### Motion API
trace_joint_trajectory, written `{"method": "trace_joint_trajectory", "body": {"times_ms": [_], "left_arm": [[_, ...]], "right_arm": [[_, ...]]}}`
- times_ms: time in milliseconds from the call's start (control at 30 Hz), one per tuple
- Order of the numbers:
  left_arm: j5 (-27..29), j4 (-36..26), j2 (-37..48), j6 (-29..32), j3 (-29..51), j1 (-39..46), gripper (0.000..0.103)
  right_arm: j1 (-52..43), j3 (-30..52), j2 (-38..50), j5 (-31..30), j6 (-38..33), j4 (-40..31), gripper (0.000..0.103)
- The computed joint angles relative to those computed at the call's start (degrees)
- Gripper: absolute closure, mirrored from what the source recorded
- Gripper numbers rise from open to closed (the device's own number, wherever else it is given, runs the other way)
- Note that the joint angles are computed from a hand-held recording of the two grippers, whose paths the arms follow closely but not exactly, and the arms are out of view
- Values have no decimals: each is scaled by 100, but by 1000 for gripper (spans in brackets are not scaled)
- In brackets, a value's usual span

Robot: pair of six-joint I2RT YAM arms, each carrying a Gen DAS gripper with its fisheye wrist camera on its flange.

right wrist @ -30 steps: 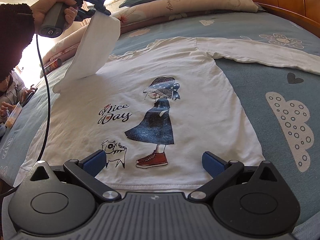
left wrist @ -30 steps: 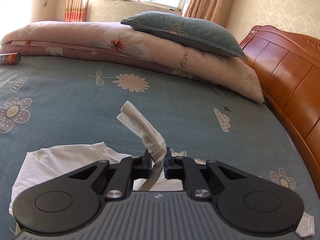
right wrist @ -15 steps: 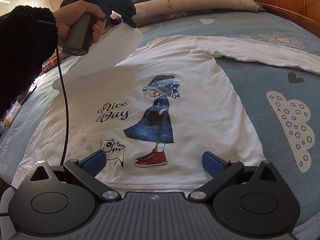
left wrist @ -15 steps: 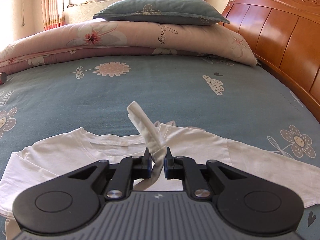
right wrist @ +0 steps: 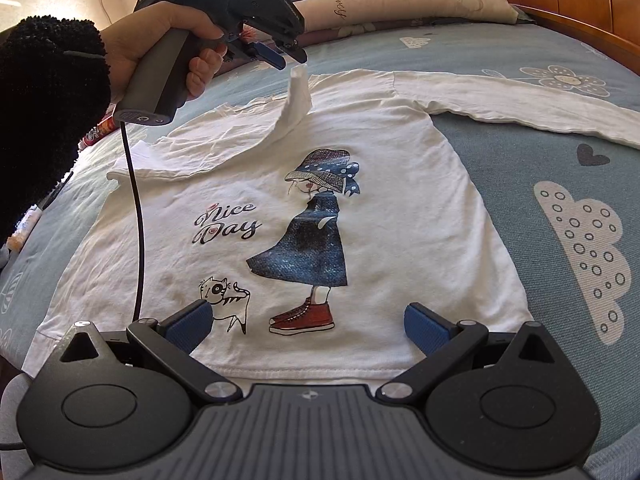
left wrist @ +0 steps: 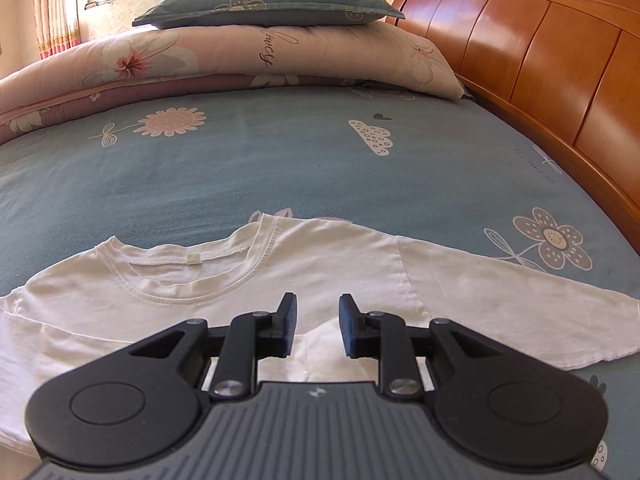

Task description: Fold clothes

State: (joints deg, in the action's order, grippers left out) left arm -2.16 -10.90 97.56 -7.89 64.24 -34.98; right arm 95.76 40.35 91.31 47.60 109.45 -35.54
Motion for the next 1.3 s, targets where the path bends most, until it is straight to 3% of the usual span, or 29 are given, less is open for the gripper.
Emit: {"method": "trace_joint_trajectory", "body": {"times_ms": [100,367,600,733,800,1033,1200,1300], "left_arm": [[28,-111,-356,355,-205,118,66],[-192,-481,-1815,1809,-1057,1180,62],[304,-1283,-2801,2270,-1163,2848,55],[648,-1568,-3129,2477,-1258,3356,49],[762,-1391,-3198,2585,-1469,3484,42],[1300,-521,-2808,2892,-2360,4330,41],[2252,433,-1815,2561,-2813,5244,41],[2389,1410,-1271,2076,-3062,5356,42]], "right_arm": [[11,18,40,12,8,-9,0],[9,10,64,52,110,4,0],[-55,119,183,49,99,-74,0],[-40,126,199,77,164,-105,0],[46,47,172,177,336,-83,0],[209,-139,156,490,922,-18,0],[22,405,574,257,174,-446,0],[-69,584,483,351,-15,-773,0]]}}
